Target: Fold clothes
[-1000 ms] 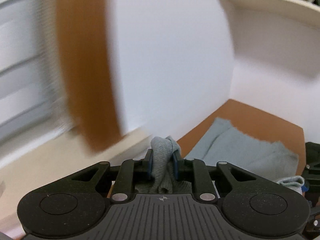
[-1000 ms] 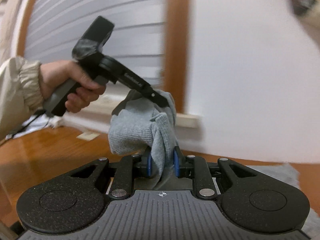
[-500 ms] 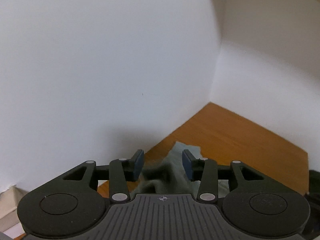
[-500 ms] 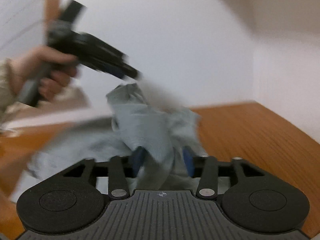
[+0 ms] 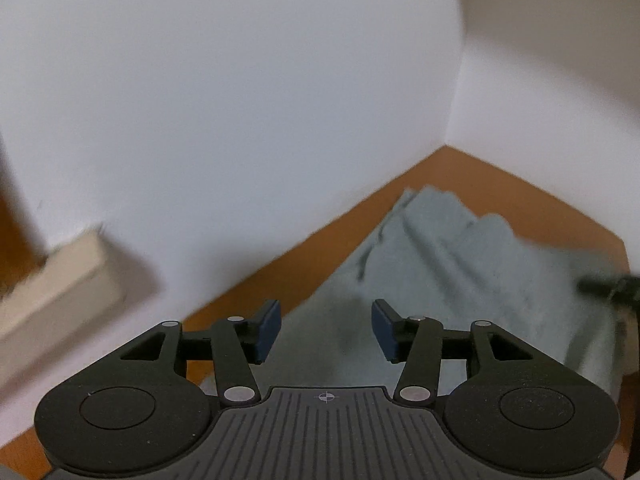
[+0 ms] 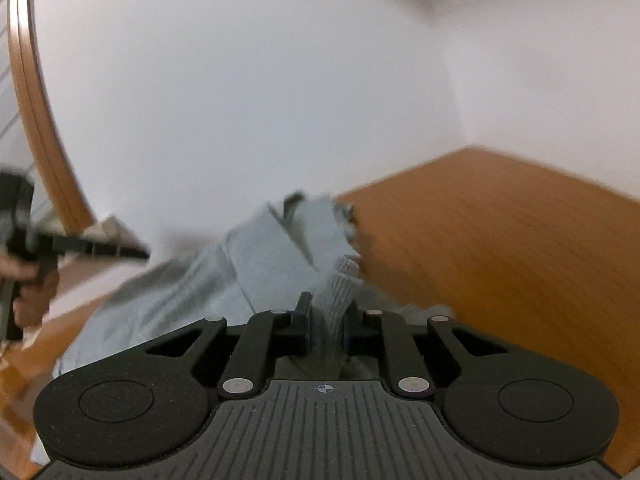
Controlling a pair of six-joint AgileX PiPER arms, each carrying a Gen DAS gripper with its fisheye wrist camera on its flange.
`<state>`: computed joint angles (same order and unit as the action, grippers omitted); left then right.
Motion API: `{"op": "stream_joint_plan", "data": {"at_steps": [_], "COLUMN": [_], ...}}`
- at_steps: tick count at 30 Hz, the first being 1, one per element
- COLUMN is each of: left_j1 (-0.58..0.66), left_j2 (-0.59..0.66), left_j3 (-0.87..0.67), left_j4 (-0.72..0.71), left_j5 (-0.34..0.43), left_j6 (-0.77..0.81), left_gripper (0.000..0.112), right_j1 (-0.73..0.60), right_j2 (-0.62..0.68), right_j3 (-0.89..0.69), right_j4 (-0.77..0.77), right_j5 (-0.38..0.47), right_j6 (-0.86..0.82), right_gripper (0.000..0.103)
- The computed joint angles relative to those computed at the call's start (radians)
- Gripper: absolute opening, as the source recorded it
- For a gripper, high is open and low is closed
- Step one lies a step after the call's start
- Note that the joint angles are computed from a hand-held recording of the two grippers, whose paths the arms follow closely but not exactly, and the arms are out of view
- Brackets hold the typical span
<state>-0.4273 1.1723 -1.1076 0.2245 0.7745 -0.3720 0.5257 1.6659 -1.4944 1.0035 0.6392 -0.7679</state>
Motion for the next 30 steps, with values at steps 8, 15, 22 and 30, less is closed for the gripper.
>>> {"op": "stream_joint_plan", "data": {"at_steps": [8, 15, 22, 30], "left_j1": [0.024, 0.109, 0.31, 0.479], "left_j2": [-0.164, -0.309, -0.352, -0.313], "left_j3": [0.183, 0.314, 0.369, 0.379], "left_j4": [-0.066, -0.168, -0.486, -0.759], "left_j5": [-0.061, -0.087, -0.103, -0.071], "left_j6": [0.094, 0.242, 0.57, 0.86], "left_gripper": [0.058, 0.066, 0.068, 0.07], "right_j1": [0.04, 0.164, 0.314, 0.423], "right_j2": [-0.068, -0.157, -0.198, -0.102], "right_j3": [0.048, 0.121, 0.159, 0.04], "right_j4": [-0.336, -0.56, -0.769, -0.822], "right_j5": [-0.096, -0.201, -0.255, -0.148], "right_j6": [0.283, 0.436, 0.604, 0.618], "right_gripper": [0.049, 0.072, 0.078, 0.078]}}
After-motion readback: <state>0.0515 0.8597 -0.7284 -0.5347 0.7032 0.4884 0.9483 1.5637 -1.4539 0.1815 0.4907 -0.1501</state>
